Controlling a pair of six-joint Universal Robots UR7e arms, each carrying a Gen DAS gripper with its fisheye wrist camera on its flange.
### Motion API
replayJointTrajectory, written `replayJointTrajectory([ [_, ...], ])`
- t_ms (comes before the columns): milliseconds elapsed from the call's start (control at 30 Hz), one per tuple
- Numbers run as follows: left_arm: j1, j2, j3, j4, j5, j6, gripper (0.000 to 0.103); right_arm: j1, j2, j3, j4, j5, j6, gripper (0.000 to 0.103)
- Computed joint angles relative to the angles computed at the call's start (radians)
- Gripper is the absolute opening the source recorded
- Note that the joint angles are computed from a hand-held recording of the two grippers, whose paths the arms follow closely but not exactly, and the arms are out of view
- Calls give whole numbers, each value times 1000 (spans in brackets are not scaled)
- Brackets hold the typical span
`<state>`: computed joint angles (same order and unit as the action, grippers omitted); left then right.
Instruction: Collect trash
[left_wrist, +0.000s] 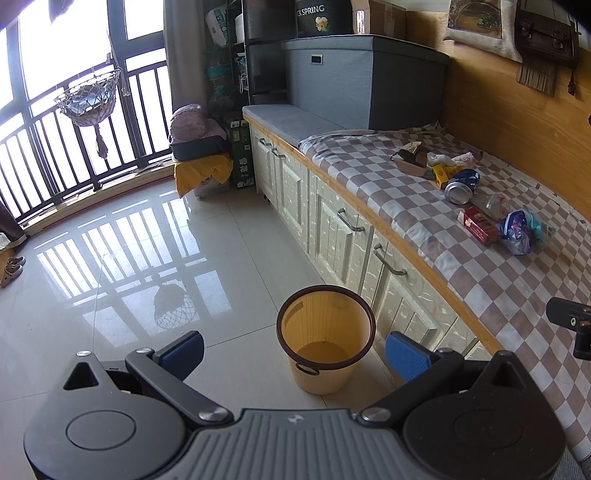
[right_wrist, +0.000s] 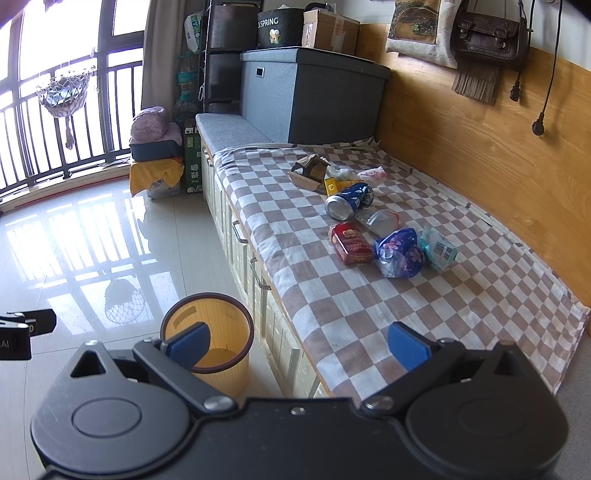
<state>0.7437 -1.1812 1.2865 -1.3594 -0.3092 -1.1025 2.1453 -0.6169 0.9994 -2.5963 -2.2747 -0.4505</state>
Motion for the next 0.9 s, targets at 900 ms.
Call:
replayJointTrajectory([
  [900,2,-1,10,-37,3,28,103,-2,0,-4,0,2,0,103],
])
